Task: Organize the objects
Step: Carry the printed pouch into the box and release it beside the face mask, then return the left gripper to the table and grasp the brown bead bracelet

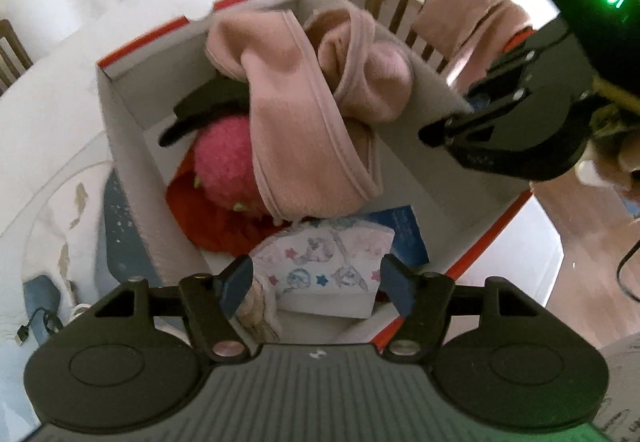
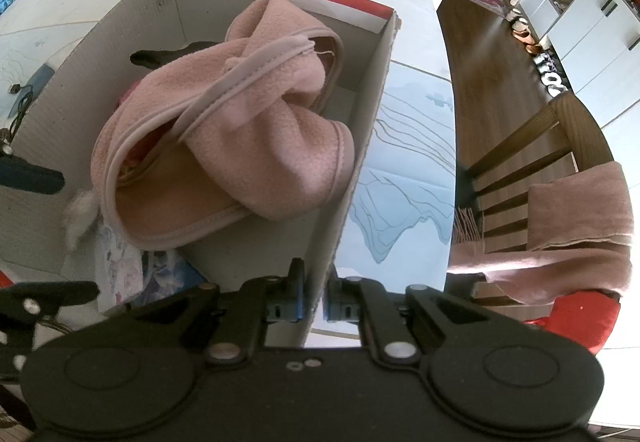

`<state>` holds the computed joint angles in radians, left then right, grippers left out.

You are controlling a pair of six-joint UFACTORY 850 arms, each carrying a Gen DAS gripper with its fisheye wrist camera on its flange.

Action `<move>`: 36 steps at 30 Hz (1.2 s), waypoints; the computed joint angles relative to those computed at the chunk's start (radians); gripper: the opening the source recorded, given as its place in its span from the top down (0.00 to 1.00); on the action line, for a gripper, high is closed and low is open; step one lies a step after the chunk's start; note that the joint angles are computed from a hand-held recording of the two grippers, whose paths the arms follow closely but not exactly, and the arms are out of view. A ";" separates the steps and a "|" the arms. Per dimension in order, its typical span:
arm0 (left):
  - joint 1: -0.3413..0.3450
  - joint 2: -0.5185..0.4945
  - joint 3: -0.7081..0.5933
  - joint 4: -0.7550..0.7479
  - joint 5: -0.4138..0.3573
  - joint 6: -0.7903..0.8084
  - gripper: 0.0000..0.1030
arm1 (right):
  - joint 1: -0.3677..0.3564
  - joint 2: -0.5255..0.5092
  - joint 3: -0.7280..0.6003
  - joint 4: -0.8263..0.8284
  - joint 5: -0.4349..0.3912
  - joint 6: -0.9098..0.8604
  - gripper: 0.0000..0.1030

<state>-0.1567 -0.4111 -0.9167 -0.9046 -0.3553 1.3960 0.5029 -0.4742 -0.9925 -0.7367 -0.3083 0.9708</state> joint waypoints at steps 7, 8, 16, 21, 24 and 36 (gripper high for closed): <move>0.055 0.071 0.032 -0.156 -0.039 0.127 0.33 | 0.001 -0.001 -0.002 -0.001 -0.002 0.001 0.93; 0.066 0.082 0.037 -0.172 -0.041 0.137 0.33 | 0.001 0.000 0.000 -0.002 -0.001 0.001 0.93; 0.176 0.125 0.049 -0.232 -0.024 0.159 0.33 | 0.000 0.001 -0.001 0.010 -0.003 -0.012 0.93; 0.248 0.115 0.033 -0.214 0.015 0.121 0.32 | 0.000 0.000 -0.002 0.015 -0.005 -0.018 0.93; 0.281 0.096 0.024 -0.194 0.054 0.082 0.30 | 0.000 0.000 -0.003 0.016 -0.006 -0.019 0.93; 0.358 -0.055 -0.028 -0.011 0.165 -0.167 0.30 | 0.003 -0.002 -0.006 0.010 -0.014 -0.015 0.92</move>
<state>0.2012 -0.4663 -0.9451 -0.9153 -0.1900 1.2286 0.5063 -0.4765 -0.9981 -0.7269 -0.3225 0.9561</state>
